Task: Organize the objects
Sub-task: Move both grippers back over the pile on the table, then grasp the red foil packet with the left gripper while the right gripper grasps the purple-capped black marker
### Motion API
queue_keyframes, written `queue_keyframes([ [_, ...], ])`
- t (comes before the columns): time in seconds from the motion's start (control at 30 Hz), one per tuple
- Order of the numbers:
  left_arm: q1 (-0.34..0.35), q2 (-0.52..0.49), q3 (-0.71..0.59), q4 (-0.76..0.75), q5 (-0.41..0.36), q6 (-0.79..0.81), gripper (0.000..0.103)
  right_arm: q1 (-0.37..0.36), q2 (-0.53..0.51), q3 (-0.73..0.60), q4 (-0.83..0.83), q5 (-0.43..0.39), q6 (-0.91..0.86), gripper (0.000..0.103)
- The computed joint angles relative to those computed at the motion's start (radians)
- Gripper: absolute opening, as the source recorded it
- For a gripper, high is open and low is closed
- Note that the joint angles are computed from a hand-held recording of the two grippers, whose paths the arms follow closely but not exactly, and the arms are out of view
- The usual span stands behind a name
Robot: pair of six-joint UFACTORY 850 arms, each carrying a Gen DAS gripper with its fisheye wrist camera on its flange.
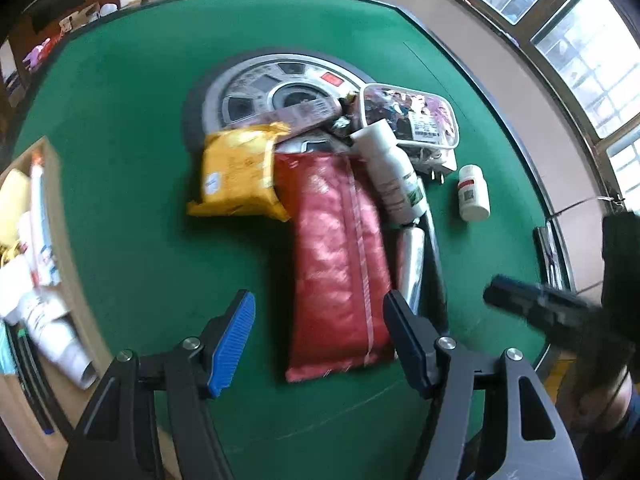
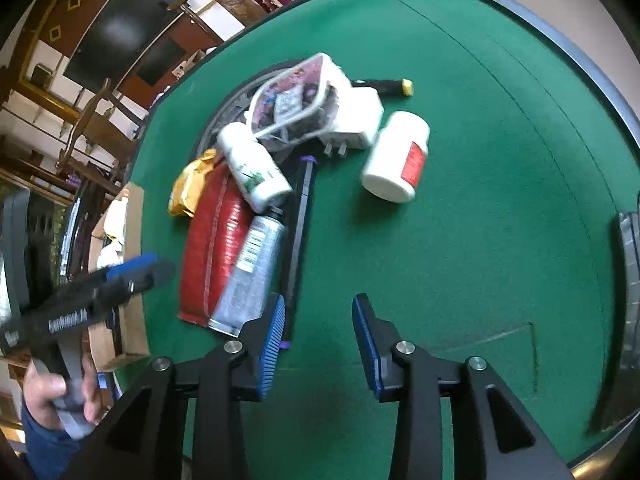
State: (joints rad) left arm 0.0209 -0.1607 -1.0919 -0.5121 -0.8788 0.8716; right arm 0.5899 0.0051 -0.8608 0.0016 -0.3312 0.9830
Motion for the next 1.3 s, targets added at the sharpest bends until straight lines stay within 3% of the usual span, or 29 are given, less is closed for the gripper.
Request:
queue_keyframes([
  [0.13,-0.048,-0.038,-0.027,0.036,0.006,-0.079,0.074,-0.015,0.039,0.043,0.023,0.000,-0.028,0.039],
  [0.27,-0.101,-0.062,-0.037,0.120,0.060,-0.162,0.074,-0.026,0.074,0.074,0.020,-0.007,-0.032,0.045],
  [0.5,-0.157,-0.076,-0.020,0.227,0.163,-0.268,0.073,-0.023,0.077,0.070,-0.003,-0.018,-0.035,0.046],
  [0.63,-0.126,-0.042,0.016,0.203,0.175,-0.240,0.060,-0.019,0.049,0.038,-0.053,-0.024,-0.009,0.046],
  [0.83,-0.023,0.062,0.130,0.172,0.152,-0.159,0.060,-0.026,-0.089,-0.095,-0.109,-0.056,-0.030,0.044],
  [0.9,-0.001,0.100,0.169,0.173,0.157,-0.134,0.061,-0.029,-0.154,-0.155,-0.120,-0.094,-0.037,0.033],
  [1.03,0.015,0.133,0.201,0.174,0.163,-0.093,0.062,-0.023,-0.234,-0.235,-0.161,-0.141,-0.020,0.031],
  [1.2,0.022,0.151,0.219,0.179,0.174,-0.058,0.063,0.000,-0.312,-0.332,-0.256,-0.267,0.000,0.027],
  [1.3,0.017,0.168,0.237,0.184,0.200,-0.040,0.063,-0.001,-0.308,-0.333,-0.242,-0.268,-0.056,0.015],
])
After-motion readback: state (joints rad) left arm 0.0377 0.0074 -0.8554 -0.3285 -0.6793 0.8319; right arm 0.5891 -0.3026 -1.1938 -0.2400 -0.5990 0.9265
